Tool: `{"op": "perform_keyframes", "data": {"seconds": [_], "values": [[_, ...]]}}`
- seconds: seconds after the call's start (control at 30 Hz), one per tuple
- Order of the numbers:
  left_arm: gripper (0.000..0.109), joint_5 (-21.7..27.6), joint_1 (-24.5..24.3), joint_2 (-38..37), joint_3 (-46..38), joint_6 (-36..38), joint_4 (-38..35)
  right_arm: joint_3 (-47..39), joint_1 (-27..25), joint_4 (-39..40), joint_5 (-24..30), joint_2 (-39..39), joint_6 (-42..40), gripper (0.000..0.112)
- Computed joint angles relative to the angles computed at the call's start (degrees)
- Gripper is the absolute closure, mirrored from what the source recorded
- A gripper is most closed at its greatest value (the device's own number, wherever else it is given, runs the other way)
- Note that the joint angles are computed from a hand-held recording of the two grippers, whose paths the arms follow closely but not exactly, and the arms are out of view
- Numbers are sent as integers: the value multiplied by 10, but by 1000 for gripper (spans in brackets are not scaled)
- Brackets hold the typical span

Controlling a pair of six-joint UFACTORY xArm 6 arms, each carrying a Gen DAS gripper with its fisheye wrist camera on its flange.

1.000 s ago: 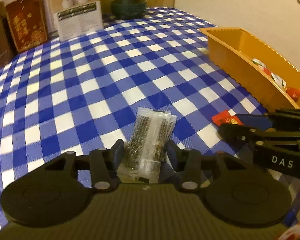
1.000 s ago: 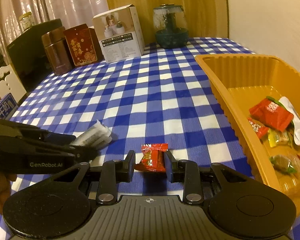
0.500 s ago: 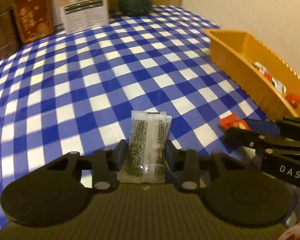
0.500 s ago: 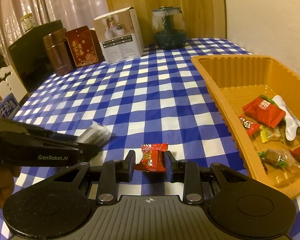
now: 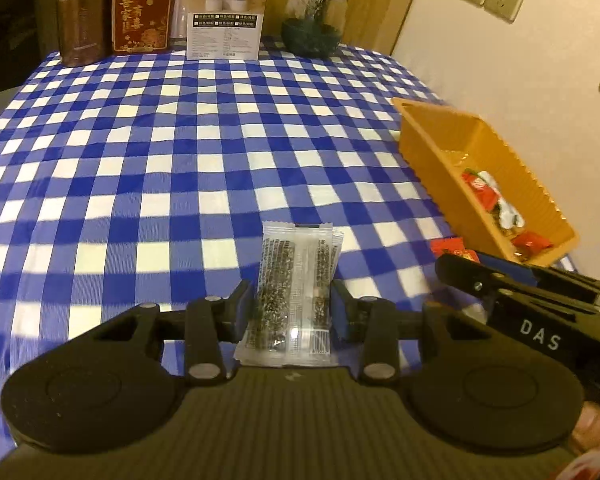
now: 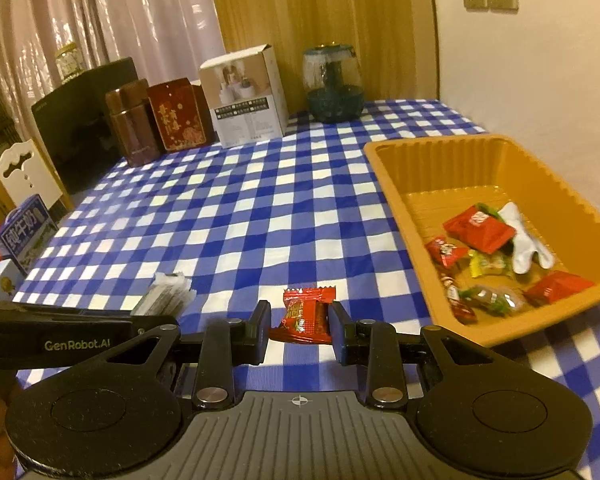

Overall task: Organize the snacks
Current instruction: 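Carry the seaweed packet and red candy over the orange tray with both tools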

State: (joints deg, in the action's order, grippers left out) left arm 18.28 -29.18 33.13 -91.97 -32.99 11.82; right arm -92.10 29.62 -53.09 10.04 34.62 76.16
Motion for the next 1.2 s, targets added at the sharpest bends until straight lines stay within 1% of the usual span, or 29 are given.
{"op": "perform_keyframes", "data": {"seconds": [0.23,0.4,0.57,0.87,1.2], "values": [[72,6,-18,-52,46,-64,53,72,0,-77,-6,-68,80,81],[72,6,-26,-78,66,-109,89,102,0,-108,-5,-101,109,81],[72,6,-33,-92,77,-131,104,120,1,-130,-3,-123,125,81],[72,4,-46,-97,76,-142,99,149,-4,-165,4,-155,157,81],[72,1,-59,-87,57,-114,62,183,-13,-201,17,-192,192,81]]}}
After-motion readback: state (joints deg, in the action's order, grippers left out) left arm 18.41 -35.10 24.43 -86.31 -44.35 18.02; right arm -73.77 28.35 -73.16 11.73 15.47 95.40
